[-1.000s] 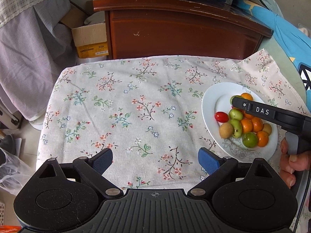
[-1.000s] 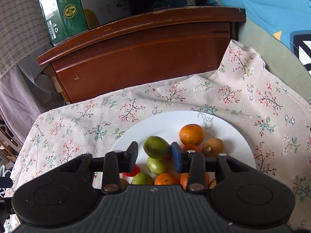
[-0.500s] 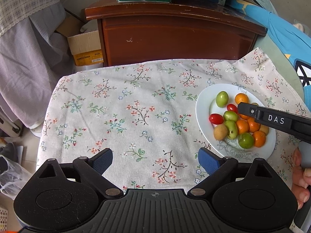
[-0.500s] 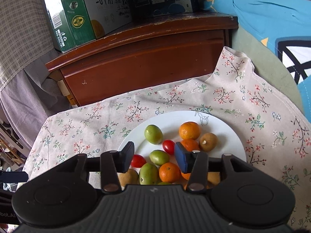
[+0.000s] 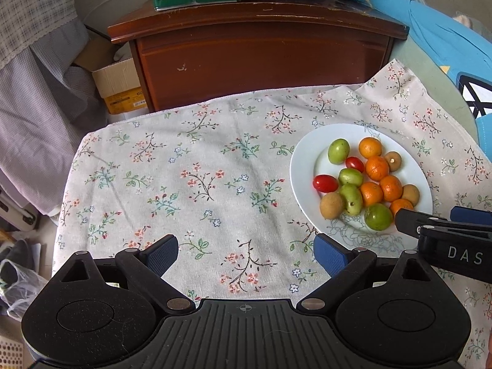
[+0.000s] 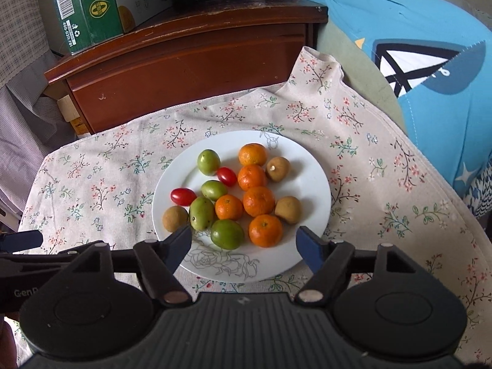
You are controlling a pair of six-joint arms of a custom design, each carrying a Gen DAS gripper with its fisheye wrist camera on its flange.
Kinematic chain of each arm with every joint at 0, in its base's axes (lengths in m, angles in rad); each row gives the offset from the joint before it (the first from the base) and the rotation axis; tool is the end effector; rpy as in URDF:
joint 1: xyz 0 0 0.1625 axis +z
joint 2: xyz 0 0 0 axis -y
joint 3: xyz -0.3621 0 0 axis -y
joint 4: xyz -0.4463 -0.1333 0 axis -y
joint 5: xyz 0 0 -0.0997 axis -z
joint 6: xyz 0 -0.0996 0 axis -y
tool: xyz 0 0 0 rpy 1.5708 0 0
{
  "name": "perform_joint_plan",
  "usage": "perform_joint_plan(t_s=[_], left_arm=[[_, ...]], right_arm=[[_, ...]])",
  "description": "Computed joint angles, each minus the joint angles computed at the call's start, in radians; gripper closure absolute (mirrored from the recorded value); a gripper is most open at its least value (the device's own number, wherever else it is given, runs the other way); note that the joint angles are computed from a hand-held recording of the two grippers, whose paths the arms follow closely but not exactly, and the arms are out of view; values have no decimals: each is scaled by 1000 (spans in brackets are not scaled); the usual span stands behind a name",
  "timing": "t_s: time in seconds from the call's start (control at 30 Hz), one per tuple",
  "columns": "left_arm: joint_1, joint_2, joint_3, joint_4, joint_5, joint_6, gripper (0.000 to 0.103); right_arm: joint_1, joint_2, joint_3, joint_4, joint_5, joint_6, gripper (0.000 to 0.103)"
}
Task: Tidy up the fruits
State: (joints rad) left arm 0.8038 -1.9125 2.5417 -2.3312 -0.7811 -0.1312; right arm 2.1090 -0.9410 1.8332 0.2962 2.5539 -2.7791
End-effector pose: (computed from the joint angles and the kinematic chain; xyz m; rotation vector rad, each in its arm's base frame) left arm -0.0943 -0.3918 0.1845 0.6939 2.3209 -0.5814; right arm 0.2594 -0.3361 0.0193 -0.0348 -2.2600 0.9157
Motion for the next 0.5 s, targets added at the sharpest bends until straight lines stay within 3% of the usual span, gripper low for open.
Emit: perform_joint_plan(t_s=[0.07,0.5], left_arm=[[-8,7,2,-3,6,-1,7],[-5,46,-7,-22,-7,-8,7]], right_arm=[[14,22,-16,45,34,55,20],[8,77,-58,160,83,181,18]])
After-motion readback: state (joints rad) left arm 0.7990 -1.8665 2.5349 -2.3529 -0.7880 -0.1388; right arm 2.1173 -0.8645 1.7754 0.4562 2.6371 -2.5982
